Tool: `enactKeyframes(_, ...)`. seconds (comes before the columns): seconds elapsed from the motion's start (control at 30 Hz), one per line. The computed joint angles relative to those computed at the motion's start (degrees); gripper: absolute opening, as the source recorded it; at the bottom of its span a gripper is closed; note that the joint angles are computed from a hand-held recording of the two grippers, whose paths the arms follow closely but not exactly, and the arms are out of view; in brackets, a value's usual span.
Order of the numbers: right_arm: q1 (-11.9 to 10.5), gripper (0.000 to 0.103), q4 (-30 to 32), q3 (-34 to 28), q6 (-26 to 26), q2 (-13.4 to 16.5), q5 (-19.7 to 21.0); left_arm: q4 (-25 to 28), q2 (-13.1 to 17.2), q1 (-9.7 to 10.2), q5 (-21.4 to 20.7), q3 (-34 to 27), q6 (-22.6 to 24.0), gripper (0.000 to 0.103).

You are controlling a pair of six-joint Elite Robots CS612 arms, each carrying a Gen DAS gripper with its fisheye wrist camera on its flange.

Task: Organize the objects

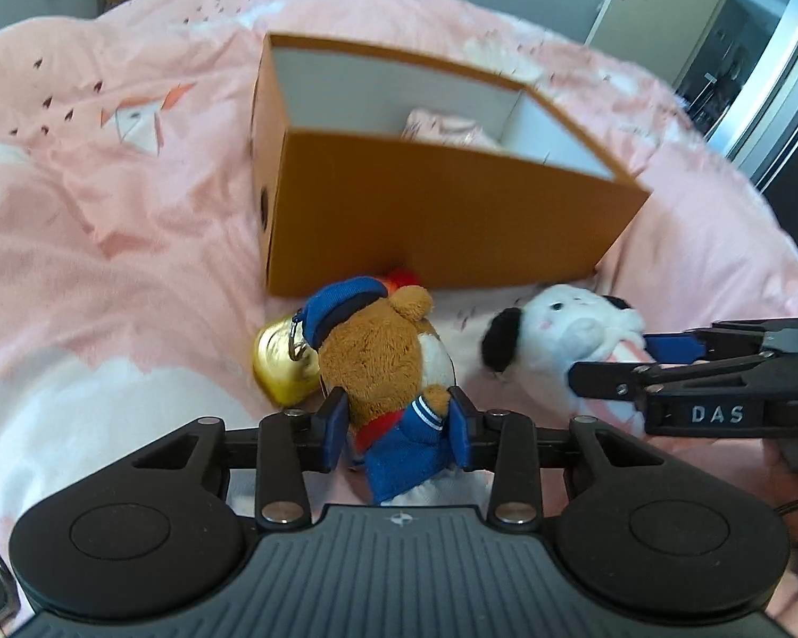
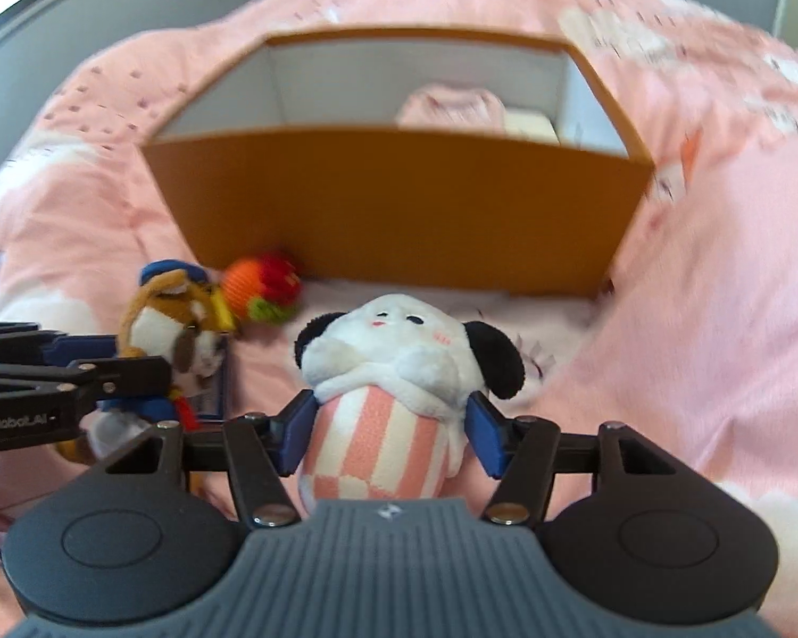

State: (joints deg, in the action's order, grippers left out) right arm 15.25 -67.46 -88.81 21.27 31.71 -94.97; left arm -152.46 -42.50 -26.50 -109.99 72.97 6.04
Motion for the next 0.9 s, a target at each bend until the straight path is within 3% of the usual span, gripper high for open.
enactKeyframes(0.17,-0.2,0.062,-4.6,-0.9,-2.7,0.1,2.8,-2.9,0.2,0.82,-4.9,-0.6,-3.3,0.043)
enactKeyframes(0.37,-0.4,0.062,-9.5,-0.8,-5.0,-0.7,3.3,-7.2,0.4,1.60,-10.3,-2.1,-7.2,0.043)
enactKeyframes(0.63,-0.8,0.062,-17.1,0.9,-8.0,-2.6,1.0,-10.8,1.9,1.42,-12.9,-7.0,-9.9,0.043)
enactKeyframes(0.9,-1.7,0.061,-25.3,6.4,-10.3,-5.2,-0.8,-11.8,6.4,1.09,-12.9,-16.0,-12.9,0.043)
